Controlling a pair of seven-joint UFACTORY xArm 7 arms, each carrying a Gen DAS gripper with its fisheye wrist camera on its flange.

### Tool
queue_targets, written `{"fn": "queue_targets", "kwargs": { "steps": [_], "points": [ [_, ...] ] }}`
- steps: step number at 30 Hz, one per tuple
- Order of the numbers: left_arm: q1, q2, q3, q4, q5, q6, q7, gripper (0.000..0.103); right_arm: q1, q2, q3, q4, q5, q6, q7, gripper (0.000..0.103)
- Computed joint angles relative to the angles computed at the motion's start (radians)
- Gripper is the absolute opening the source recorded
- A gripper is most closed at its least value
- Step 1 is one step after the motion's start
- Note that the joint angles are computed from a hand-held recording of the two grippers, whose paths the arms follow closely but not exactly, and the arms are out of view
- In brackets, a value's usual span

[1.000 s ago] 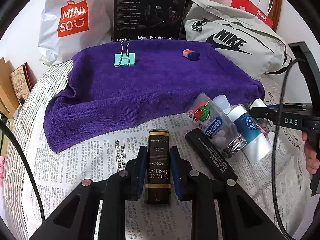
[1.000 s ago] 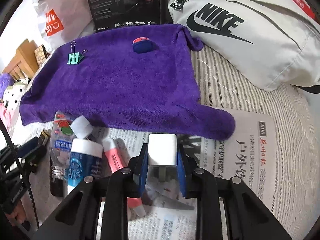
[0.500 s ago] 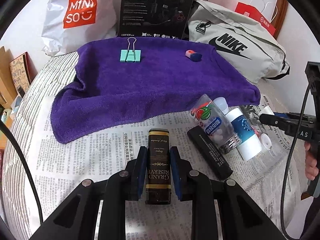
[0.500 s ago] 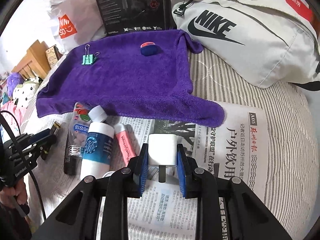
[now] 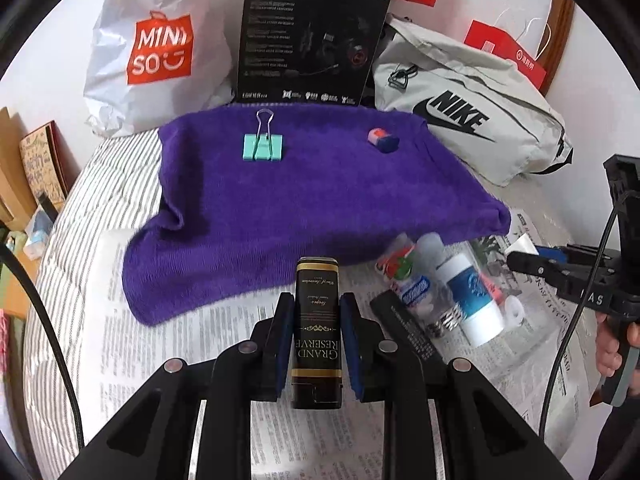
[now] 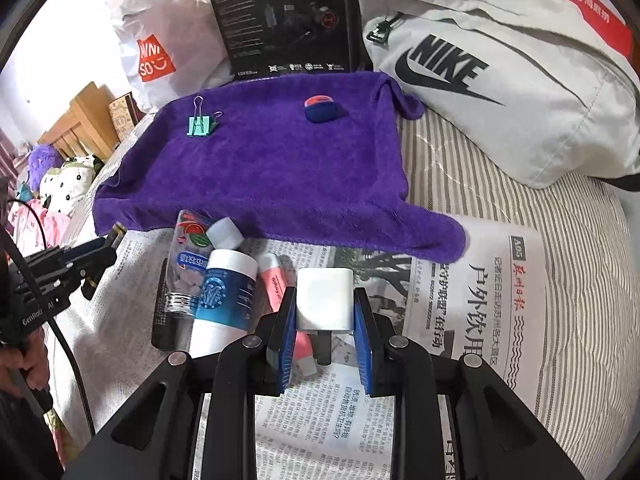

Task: Organize rigid objects
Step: 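Carry the tube onto the purple towel and release while the right gripper places the charger there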

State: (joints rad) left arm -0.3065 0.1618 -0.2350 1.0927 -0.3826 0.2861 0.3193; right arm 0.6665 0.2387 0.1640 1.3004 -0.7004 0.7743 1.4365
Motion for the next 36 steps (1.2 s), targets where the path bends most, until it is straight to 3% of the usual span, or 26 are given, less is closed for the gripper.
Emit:
{"fn": "queue_targets", "kwargs": {
  "steps": [9,14,26,36],
  "points": [
    [0.02,0.051,-0.003,0.112,-0.019,0.048,0.037,0.022,-0.01,0.009,-0.006,0.02,0.006,-0.03,-0.037,0.026],
    [0.016,0.118,0.014,0.221,0.04,0.083,0.005,0.022,-0.016,0.035,-0.019,0.069,0.012,-0.029,-0.087,0.026],
    [0.017,0.309,0.056,0.483,0.182,0.168,-0.121,0.022,-0.038,0.18,-0.083,0.289,0.078,-0.01,-0.281,0.026],
    [0.022,0.451,0.062,0.664,0.222,0.249,-0.158,0.022,-0.057,0.329,-0.139,0.47,0.186,0.032,-0.417,0.026]
  ]
}}
